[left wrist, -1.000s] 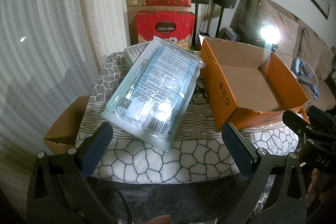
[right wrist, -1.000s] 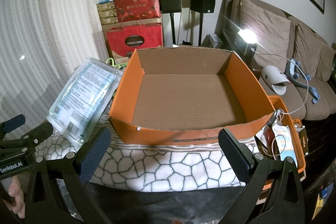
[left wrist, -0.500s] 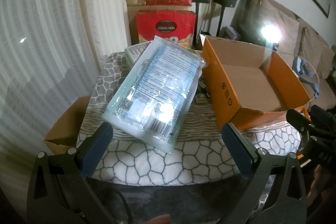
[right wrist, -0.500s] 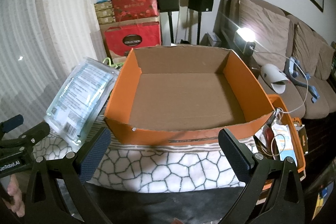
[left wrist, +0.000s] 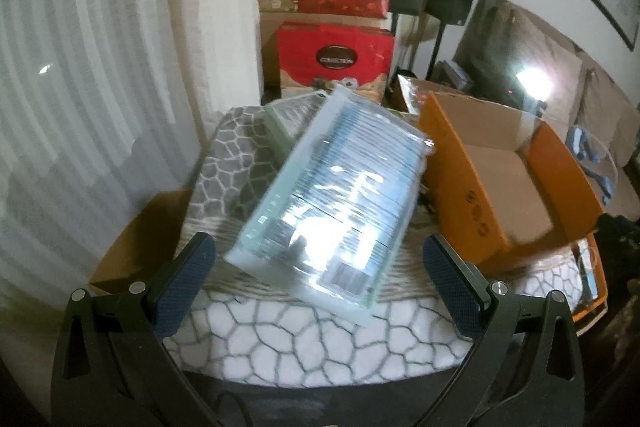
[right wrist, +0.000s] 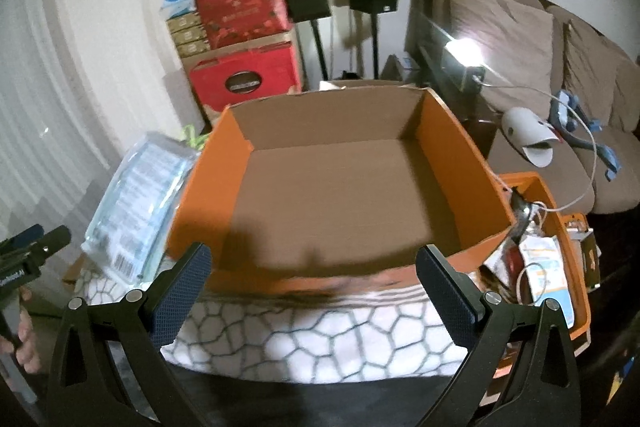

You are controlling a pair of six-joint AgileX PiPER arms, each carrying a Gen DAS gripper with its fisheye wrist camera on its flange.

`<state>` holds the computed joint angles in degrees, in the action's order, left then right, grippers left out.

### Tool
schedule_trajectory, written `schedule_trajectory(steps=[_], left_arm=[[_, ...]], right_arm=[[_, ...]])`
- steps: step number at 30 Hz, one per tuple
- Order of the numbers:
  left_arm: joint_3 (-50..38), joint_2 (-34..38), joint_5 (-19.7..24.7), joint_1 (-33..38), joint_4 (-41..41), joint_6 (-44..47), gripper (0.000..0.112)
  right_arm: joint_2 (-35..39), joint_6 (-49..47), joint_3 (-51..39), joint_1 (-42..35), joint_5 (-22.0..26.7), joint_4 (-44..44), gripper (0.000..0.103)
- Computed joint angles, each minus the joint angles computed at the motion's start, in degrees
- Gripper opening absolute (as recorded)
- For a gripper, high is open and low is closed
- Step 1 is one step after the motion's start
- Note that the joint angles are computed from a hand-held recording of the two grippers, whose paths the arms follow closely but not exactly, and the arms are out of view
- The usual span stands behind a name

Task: Organize objects
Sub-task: 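Clamp the orange box wall with the right gripper while the left gripper nears the mask bag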

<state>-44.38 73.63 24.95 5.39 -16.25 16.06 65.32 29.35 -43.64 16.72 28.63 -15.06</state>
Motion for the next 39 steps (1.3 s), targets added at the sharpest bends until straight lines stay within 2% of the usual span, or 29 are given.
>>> schedule_trajectory(steps=[3, 6, 8, 12, 14, 17, 20, 23, 25, 28, 33, 35, 39], left_arm=[[-2.2, 2.8, 0.1, 2.5, -2.3, 4.2, 0.103], [-5.5, 7.3, 2.2, 5.4, -8.0, 11.7, 0.103], [-8.3, 11.3, 5.0, 7.4, -13.2, 19.1, 0.103], [-13.7, 18.9, 8.1, 9.9, -17.1, 26.5, 0.103], [-16.3, 21.9, 11.4, 11.1, -19.7, 29.9, 0.103], [-20.7, 26.1, 15.3, 12.1, -20.7, 32.5, 0.103], [-25.4, 29.8, 18.4, 12.4, -19.6, 33.0, 0.103], [-31.3, 34.7, 25.5, 13.5, -20.2, 34.7, 0.103], [-34.0, 36.9, 28.5, 13.2, -19.1, 34.8, 0.103], [-34.4, 37.4, 28.1, 11.6, -16.2, 34.3, 0.103], [-36.1, 38.6, 30.6, 11.1, -15.4, 33.5, 0.103], [-37.6, 39.8, 32.1, 11.3, -15.7, 33.2, 0.103], [-41.8, 43.0, 37.2, 12.2, -17.4, 33.6, 0.103]], right_arm=[[-0.7, -8.9, -0.7, -6.4, -0.6, 7.2, 0.103], [-0.4, -19.6, -1.6, -12.8, -0.6, 15.8, 0.103], [0.5, -28.3, -2.8, -17.7, -0.3, 23.0, 0.103], [3.0, -42.5, -4.9, -25.9, 0.9, 33.8, 0.103], [5.2, -51.3, -6.4, -31.0, 2.6, 40.6, 0.103], [9.8, -58.3, -9.6, -36.5, 5.7, 45.8, 0.103], [14.1, -60.9, -12.9, -40.1, 7.8, 46.7, 0.102], [18.4, -63.0, -16.5, -42.3, 10.4, 46.8, 0.102], [21.3, -63.7, -19.2, -43.4, 12.5, 46.7, 0.101], [25.3, -63.1, -22.9, -43.9, 15.3, 45.2, 0.096], [29.9, -60.7, -27.2, -43.0, 17.9, 40.7, 0.087], [31.2, -59.7, -28.7, -42.3, 19.1, 38.8, 0.075], [34.3, -59.7, -31.9, -41.8, 22.4, 38.8, 0.061]])
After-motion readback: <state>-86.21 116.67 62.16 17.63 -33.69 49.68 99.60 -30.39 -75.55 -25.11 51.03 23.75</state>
